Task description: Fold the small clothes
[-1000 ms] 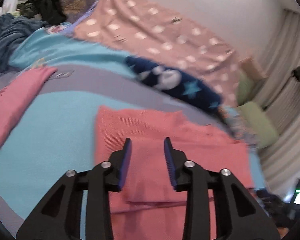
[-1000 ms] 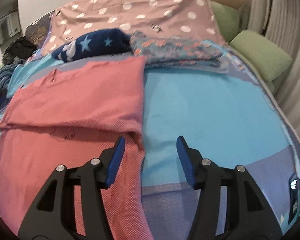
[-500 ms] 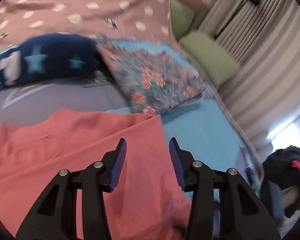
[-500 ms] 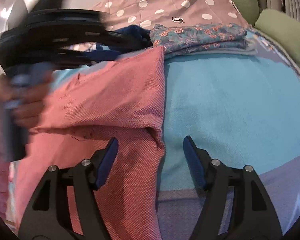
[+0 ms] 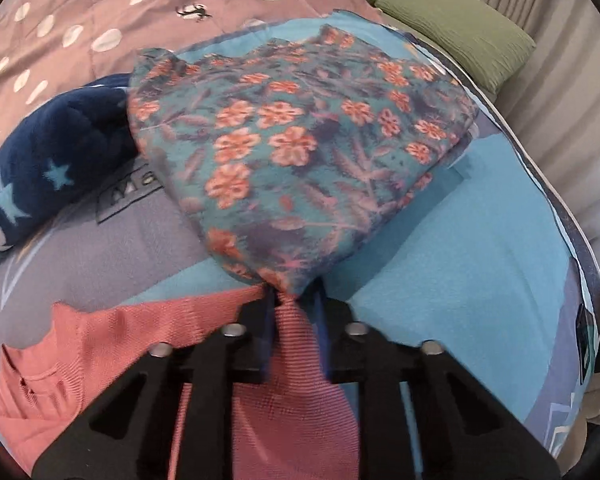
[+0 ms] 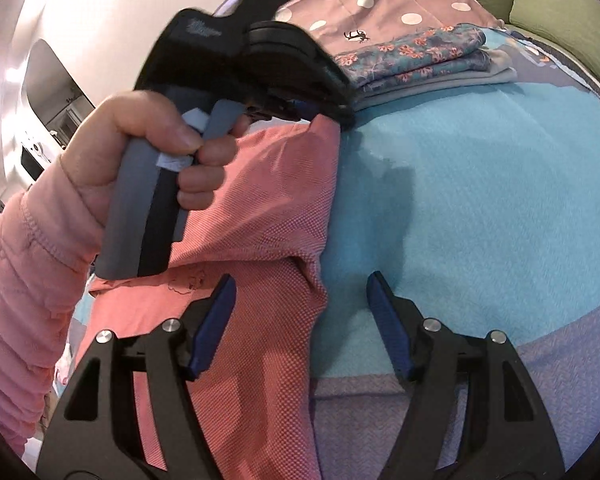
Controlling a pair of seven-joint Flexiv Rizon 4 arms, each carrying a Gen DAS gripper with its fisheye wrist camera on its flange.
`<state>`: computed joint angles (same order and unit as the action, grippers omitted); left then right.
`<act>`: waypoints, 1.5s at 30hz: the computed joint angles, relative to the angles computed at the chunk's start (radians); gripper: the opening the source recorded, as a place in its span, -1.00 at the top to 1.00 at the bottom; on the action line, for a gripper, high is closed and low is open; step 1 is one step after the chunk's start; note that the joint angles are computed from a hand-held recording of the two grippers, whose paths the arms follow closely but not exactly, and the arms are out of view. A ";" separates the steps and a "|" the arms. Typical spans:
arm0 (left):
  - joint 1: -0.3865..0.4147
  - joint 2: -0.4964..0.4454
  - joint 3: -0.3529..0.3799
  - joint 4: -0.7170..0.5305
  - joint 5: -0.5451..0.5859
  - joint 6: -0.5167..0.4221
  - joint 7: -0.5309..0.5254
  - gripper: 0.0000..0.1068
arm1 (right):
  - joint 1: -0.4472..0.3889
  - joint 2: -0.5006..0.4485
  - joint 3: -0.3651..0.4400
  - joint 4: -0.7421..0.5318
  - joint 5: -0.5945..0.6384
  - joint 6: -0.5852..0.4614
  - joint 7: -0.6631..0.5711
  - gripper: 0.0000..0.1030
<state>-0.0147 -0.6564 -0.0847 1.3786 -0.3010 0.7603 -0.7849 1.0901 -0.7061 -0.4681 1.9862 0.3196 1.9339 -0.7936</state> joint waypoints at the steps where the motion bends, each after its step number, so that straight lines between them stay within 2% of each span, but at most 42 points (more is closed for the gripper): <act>1: 0.021 0.006 -0.017 0.001 -0.039 -0.023 -0.002 0.88 | 0.000 0.001 0.002 0.000 0.002 0.002 0.001 -0.34; 3: 0.063 0.016 -0.056 0.008 -0.131 -0.045 0.011 0.90 | 0.008 0.002 -0.004 0.004 0.006 0.000 0.000 -0.34; 5: 0.110 0.033 -0.105 0.045 -0.249 -0.034 0.067 0.93 | 0.022 -0.001 -0.019 0.002 0.007 -0.010 0.002 -0.35; 7: 0.105 0.020 -0.093 0.033 -0.267 -0.055 0.059 0.92 | 0.028 -0.002 -0.023 0.003 0.005 -0.008 0.006 -0.37; 8: 0.087 0.008 -0.065 0.015 -0.230 -0.079 0.030 0.92 | 0.023 -0.001 -0.015 0.004 0.004 0.000 0.007 -0.37; 10: 0.068 0.008 -0.042 0.021 -0.195 -0.071 0.013 0.81 | -0.014 0.001 0.019 0.000 -0.003 0.020 0.004 -0.37; 11: 0.078 0.024 -0.053 0.048 -0.215 -0.058 0.030 0.76 | -0.024 0.003 0.033 0.000 0.000 0.030 0.002 -0.37; 12: 0.085 0.029 -0.060 0.053 -0.231 -0.058 0.038 0.52 | -0.029 0.004 0.040 0.000 0.005 0.035 -0.003 -0.37; 13: 0.102 0.057 -0.074 0.089 -0.274 -0.037 0.055 0.16 | -0.036 0.005 0.047 0.001 0.008 0.039 -0.009 -0.37; 16: 0.142 0.139 -0.106 0.198 -0.402 0.060 0.171 -0.09 | -0.031 0.009 0.047 0.002 0.024 0.036 -0.025 -0.37; 19: 0.169 0.235 -0.086 0.311 -0.489 0.131 0.321 -0.13 | -0.030 0.009 0.051 0.002 0.035 0.038 -0.035 -0.35; 20: 0.174 0.268 -0.058 0.360 -0.523 0.163 0.376 -0.13 | -0.022 0.008 0.040 0.000 0.041 0.032 -0.037 -0.32; 23: 0.199 0.300 -0.004 0.431 -0.543 0.235 0.433 -0.13 | 0.002 0.003 0.018 0.003 0.062 0.029 -0.028 -0.17; 26: 0.216 0.274 0.053 0.499 -0.519 0.467 0.484 -0.14 | -0.025 0.004 0.048 0.005 0.071 0.051 -0.018 -0.04; 27: 0.227 0.259 0.071 0.510 -0.489 0.520 0.471 -0.14 | -0.037 0.004 0.061 0.004 0.070 0.058 -0.018 -0.04; 28: 0.248 0.251 0.106 0.519 -0.450 0.531 0.426 -0.14 | -0.040 0.003 0.065 0.002 0.073 0.060 -0.021 -0.05; 30: 0.328 0.280 0.094 0.549 -0.482 0.480 0.428 -0.13 | -0.038 0.003 0.062 0.000 0.077 0.056 -0.029 -0.06; 32: 0.414 0.332 0.073 0.605 -0.573 0.410 0.508 -0.14 | -0.039 0.007 0.066 0.003 0.079 0.053 -0.033 -0.06; 37: 0.481 0.401 0.148 0.689 -0.645 0.221 0.655 -0.26 | 0.036 0.047 0.018 0.059 0.078 0.007 -0.044 -0.09; 39: 0.494 0.432 0.168 0.728 -0.712 0.150 0.733 -0.32 | 0.040 0.076 0.042 0.096 0.061 0.020 -0.046 -0.17; 43: 0.537 0.478 0.248 0.745 -0.689 -0.132 0.768 -0.33 | 0.041 0.167 0.152 0.213 0.074 0.081 -0.068 -0.18; 45: 0.549 0.489 0.276 0.749 -0.664 -0.217 0.774 -0.33 | 0.035 0.197 0.210 0.258 0.109 0.122 -0.073 -0.18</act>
<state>0.5345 -0.1670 0.1917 2.1281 -0.9654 0.5433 -0.0110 1.1253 -0.5094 -0.2585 2.2438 0.4281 2.0563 -0.8666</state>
